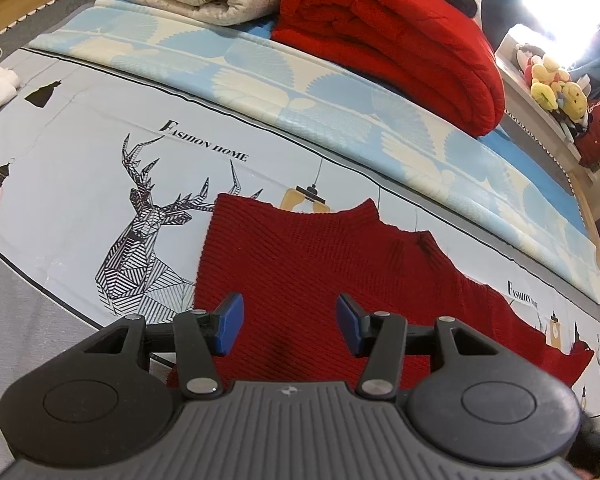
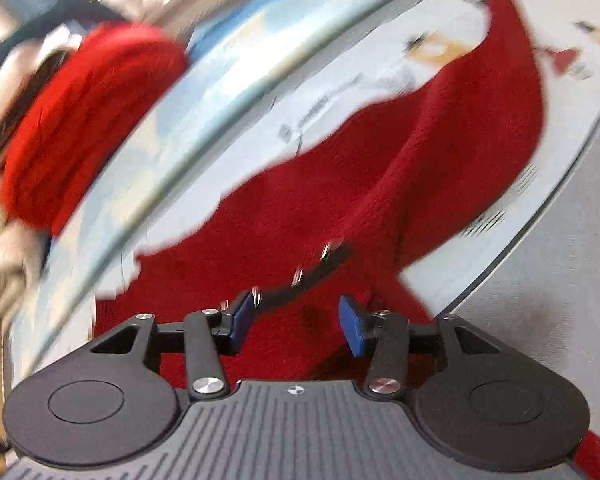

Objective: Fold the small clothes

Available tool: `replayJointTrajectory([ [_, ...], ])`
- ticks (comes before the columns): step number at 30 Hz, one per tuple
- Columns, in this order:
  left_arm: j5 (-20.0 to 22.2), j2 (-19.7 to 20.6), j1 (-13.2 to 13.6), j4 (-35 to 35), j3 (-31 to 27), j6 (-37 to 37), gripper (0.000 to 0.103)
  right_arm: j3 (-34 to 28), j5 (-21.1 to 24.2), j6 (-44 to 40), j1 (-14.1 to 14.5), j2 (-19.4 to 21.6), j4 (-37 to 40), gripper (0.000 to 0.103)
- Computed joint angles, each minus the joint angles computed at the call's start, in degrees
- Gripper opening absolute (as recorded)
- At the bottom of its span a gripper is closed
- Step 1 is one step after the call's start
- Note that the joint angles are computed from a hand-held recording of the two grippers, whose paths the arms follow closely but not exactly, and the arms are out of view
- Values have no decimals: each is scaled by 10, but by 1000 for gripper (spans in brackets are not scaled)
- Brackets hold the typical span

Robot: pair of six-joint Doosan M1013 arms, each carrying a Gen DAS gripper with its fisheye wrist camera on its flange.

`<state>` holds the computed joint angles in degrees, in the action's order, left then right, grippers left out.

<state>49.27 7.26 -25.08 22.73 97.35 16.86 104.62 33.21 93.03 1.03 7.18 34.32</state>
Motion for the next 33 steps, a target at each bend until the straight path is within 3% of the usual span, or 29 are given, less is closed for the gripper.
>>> replayJointTrajectory([
  [2, 0, 2, -1, -2, -1, 1, 57, -16, 53, 84, -2, 19, -76, 47],
  [3, 0, 2, -1, -2, -1, 1, 57, -14, 52, 106, -5, 20, -85, 41],
  [5, 0, 3, 0, -2, -2, 1, 57, -13, 49, 98, -13, 16, -65, 41],
  [12, -2, 6, -1, -6, -4, 11, 57, 2, -29, -18, -35, -14, 23, 43],
  [20, -8, 13, -3, -13, -10, 14, 57, 3, -73, 5, -83, -18, 32, 43],
  [22, -9, 13, -3, -14, -11, 16, 57, 2, -93, 2, -102, -18, 54, 30],
  [23, -8, 13, -3, -15, -11, 19, 57, 3, -109, 6, -114, -19, 65, 14],
  [24, -6, 14, -3, -16, -11, 21, 57, 4, -125, 15, -125, -20, 69, 10],
  [28, -1, 16, -2, -18, -12, 24, 57, 7, -184, 141, -166, -15, 1, 10],
  [32, -2, 17, -4, -16, -15, 29, 57, 4, -160, 173, -200, 8, 25, 16],
  [33, -1, 19, -5, -16, -16, 30, 57, 2, -149, 160, -204, 16, 44, 25],
])
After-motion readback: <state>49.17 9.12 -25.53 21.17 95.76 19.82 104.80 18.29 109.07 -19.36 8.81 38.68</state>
